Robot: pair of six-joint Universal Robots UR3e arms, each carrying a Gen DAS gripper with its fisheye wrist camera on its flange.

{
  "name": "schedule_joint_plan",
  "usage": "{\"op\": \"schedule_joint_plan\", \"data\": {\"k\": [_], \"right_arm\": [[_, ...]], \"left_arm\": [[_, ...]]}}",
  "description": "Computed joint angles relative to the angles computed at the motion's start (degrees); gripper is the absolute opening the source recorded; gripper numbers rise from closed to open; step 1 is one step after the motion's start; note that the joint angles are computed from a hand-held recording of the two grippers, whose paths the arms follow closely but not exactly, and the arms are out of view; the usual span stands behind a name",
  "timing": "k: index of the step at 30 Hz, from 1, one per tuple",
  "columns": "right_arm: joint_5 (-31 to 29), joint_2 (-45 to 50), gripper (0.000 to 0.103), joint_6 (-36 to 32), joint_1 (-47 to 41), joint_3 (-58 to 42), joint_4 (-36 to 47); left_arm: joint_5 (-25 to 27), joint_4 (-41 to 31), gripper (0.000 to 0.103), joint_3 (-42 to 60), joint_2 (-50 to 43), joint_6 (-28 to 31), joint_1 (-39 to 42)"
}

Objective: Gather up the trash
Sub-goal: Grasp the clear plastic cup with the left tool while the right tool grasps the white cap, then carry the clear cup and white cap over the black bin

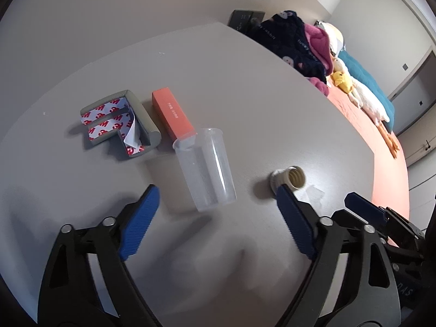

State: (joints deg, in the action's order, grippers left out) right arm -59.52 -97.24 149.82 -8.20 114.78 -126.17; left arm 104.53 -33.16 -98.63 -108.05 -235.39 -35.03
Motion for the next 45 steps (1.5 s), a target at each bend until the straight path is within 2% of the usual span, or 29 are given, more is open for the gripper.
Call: {"op": "schedule_joint_plan", "data": {"k": [6,13,16,18,20,21,23,24,32,45], "right_arm": [[-2.85,5.53,0.054,2.57,4.48,-1.69,-5.29],[-6.36,10.62,0.051,5.40,8.65,-2.91,-11.75],[-8.62,12.17,0.049,5.84,10.37,-2.83,-15.27],[-9.37,13.16,0.044,5.91,11.03,-3.05,-16.40],[-9.62,13.90,0.031,5.48,11.35,-3.27,-16.72],[-9.56,13.69,0.031,5.40,11.28,-3.14,-16.66],[-8.58,13.23,0.030,5.28,10.66,-3.08,-15.71],[-7.63,12.77,0.025,4.97,10.06,-3.30,-14.21],[-3.08,7.60,0.026,3.43,5.66,-3.05,-7.17],[4.24,-6.11,0.026,-4.12,-6.33,-2.49,9.91]], "left_arm": [[-1.48,1.60,0.076,-1.97,0.22,0.58,2.15],[-1.14,0.95,0.064,-1.25,-0.40,1.47,3.03],[0.31,-0.75,0.055,-0.10,-0.87,1.69,2.62],[0.68,-1.11,0.051,0.08,-0.98,1.86,2.66],[0.67,-1.30,0.045,0.68,-1.46,2.09,3.04],[0.53,-0.88,0.044,0.13,-1.15,2.09,3.13],[0.11,0.03,0.043,-0.40,-1.05,2.40,3.35],[0.03,0.35,0.043,-0.81,-0.83,2.41,3.31],[-0.17,1.70,0.043,-1.86,0.70,1.54,1.35],[2.49,-2.65,0.043,8.31,-1.98,0.15,-4.99]]}}
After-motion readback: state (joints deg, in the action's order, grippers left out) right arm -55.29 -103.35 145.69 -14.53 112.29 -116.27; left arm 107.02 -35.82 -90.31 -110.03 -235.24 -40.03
